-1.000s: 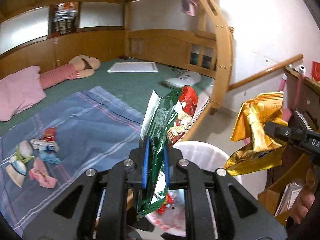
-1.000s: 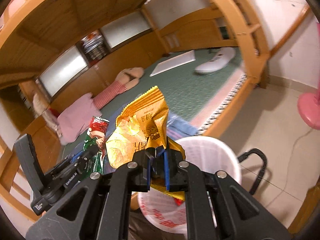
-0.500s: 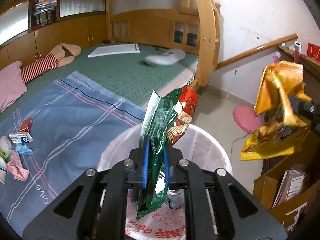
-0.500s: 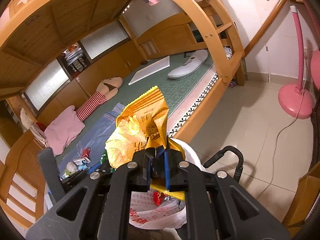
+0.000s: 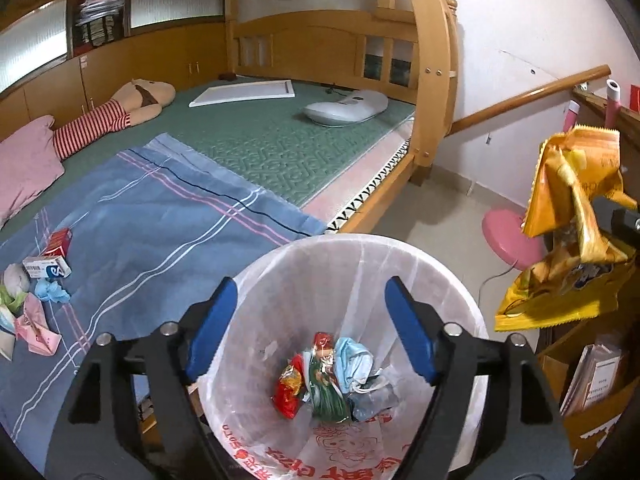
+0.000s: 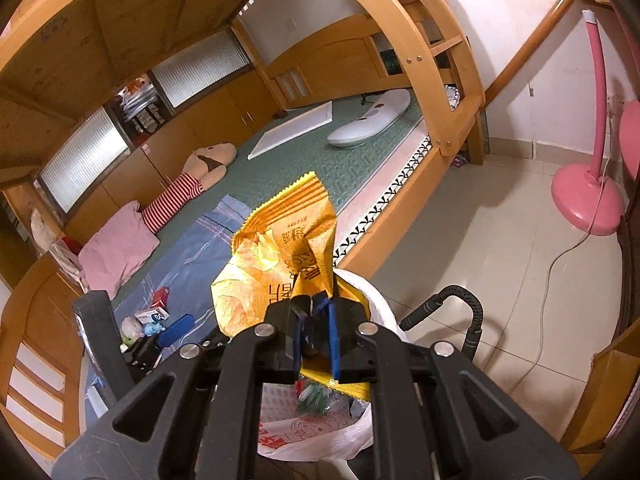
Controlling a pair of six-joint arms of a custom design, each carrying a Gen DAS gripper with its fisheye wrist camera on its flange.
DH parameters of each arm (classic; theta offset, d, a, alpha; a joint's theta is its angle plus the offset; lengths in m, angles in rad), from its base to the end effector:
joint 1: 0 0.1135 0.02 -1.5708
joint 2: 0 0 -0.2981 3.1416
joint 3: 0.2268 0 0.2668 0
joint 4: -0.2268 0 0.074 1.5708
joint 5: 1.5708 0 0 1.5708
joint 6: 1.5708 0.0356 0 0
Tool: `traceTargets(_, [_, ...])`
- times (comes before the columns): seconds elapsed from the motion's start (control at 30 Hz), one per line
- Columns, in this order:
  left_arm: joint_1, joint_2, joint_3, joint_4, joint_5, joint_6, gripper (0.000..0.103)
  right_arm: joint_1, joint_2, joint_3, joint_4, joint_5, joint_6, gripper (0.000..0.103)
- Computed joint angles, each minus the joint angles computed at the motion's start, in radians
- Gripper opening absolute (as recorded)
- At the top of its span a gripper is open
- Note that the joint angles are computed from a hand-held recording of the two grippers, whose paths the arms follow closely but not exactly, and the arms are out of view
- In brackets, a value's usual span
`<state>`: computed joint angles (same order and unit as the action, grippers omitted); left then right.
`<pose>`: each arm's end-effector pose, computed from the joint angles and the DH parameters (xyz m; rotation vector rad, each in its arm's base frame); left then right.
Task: Collect trash
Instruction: 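Carry the chip bag and green wrapper over the wastebasket and open both grippers, then move both grippers back to the trash on the bed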
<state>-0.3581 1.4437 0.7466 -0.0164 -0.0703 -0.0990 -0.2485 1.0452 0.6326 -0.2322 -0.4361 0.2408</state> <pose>0.2845 -0.1038 0.2166 0.2590 2.2725 -0.1585 0.2146 -0.0389 0.2582 0.2931 2.1663 0.4772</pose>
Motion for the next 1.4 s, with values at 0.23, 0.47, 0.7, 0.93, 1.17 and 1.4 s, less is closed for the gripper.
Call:
traceTargets(0.23, [0.108, -0.116, -0.028, -0.025, 0.032, 0.013, 0.078, 0.073, 0.075, 0.001, 0.032, 0.050, 0.002, 0.012])
traceTargets(0.47, [0.312, -0.270, -0.055, -0.075, 0.121, 0.033, 0.079, 0.235, 0.240, 0.015, 0.081, 0.203, 0.008, 0.030])
traceTargets(0.7, [0.557, -0.328, -0.040, -0.112, 0.236, 0.075, 0.079, 0.346, 0.332, 0.025, 0.128, 0.308, 0.033, 0.065])
traceTargets(0.93, [1.001, -0.338, -0.045, -0.111, 0.420, 0.213, 0.091, 0.529, 0.431, 0.148, 0.131, 0.306, 0.054, 0.065])
traceTargets(1.17, [1.394, -0.127, 0.040, -0.087, 0.516, 0.316, 0.092, 0.840, 0.767, 0.480, 0.110, 0.280, 0.043, 0.065])
traceTargets(1.4, [1.620, 0.075, 0.130, -0.049, 0.554, 0.369, 0.092, 1.032, 1.161, 1.016, -0.114, 0.240, -0.040, 0.065])
